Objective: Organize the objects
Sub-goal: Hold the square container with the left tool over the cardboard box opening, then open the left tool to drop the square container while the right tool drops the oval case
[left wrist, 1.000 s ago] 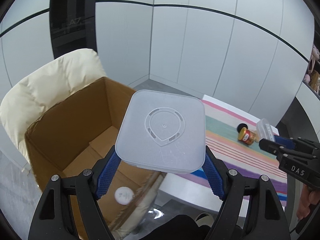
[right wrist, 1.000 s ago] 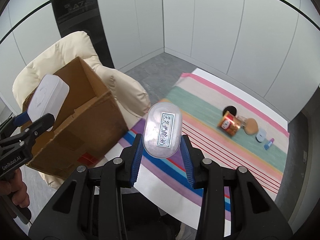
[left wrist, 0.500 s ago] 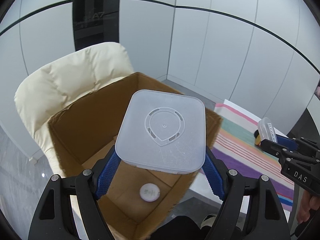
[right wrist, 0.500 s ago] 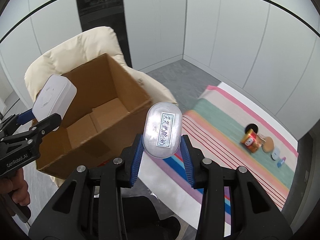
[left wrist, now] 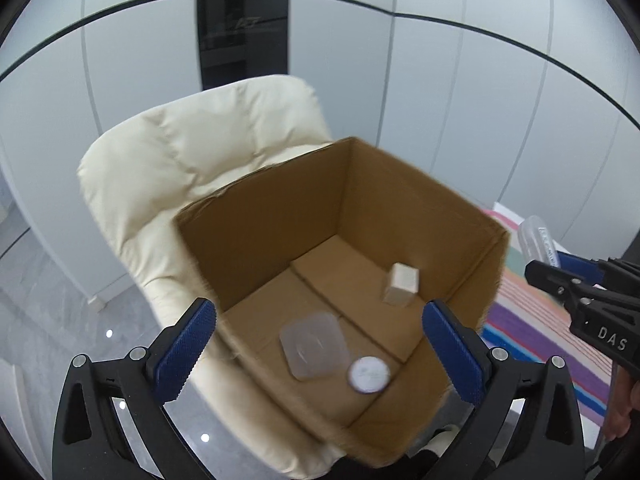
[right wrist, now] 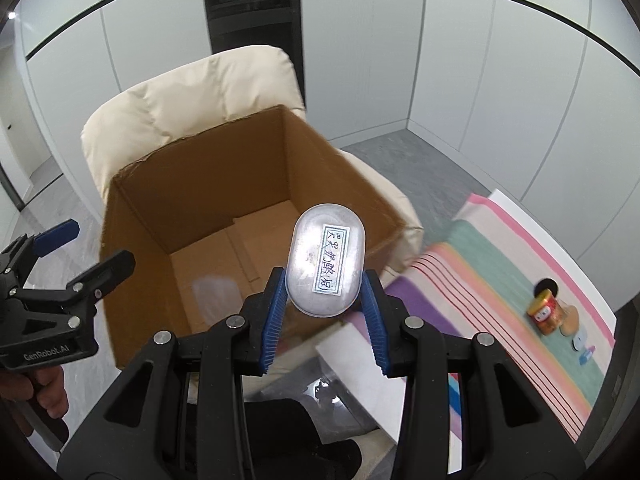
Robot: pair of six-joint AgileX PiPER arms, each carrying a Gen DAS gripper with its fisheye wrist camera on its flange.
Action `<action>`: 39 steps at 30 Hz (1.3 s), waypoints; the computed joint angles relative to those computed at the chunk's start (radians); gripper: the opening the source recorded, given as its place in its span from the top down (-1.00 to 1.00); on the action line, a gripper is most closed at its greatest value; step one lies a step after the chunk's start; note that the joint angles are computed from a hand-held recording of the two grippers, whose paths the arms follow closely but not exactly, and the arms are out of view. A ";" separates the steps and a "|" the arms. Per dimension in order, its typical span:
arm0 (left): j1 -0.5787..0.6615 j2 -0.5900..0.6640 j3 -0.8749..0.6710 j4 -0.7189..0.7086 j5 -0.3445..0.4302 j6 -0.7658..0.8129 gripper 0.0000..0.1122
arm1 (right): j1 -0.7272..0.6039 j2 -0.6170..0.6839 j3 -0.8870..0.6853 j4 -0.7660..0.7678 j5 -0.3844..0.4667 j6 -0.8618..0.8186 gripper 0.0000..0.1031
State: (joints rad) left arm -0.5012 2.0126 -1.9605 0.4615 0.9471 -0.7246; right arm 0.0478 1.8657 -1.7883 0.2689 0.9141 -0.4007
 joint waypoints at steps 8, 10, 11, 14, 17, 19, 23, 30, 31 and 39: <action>0.050 -0.103 0.155 0.030 -0.043 -0.057 -0.84 | 0.093 0.012 -0.004 -0.018 -0.006 0.023 0.23; 0.064 -0.122 0.188 0.035 -0.055 -0.065 -0.84 | 0.111 0.014 -0.006 -0.021 -0.006 0.026 0.23; 0.067 -0.129 0.199 0.036 -0.058 -0.068 -0.84 | 0.119 0.015 -0.007 -0.023 -0.007 0.028 0.23; 0.086 -0.158 0.243 0.040 -0.070 -0.083 -0.84 | 0.149 0.024 -0.013 -0.036 -0.008 0.045 0.23; 0.103 -0.174 0.266 0.055 -0.063 -0.117 -0.84 | 0.178 0.041 -0.028 -0.041 -0.001 0.048 0.23; 0.120 -0.181 0.276 0.043 -0.063 -0.125 -0.84 | 0.205 0.060 -0.041 -0.054 -0.005 0.052 0.23; 0.151 -0.195 0.301 0.020 -0.074 -0.126 -0.84 | 0.249 0.098 -0.069 -0.071 -0.011 0.040 0.23; 0.152 -0.193 0.302 0.047 -0.061 -0.153 -0.84 | 0.261 0.070 -0.016 -0.103 -0.091 0.069 -0.73; 0.153 -0.193 0.300 0.044 -0.059 -0.152 -0.84 | 0.255 0.067 -0.016 -0.094 -0.093 0.075 -0.83; 0.122 -0.165 0.255 0.094 -0.037 -0.162 -0.84 | 0.228 0.063 -0.023 -0.087 -0.079 0.063 -1.00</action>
State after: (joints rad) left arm -0.3792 1.8478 -1.7051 0.5557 0.9104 -0.8868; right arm 0.2759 1.9292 -1.8111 0.1823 0.8349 -0.3380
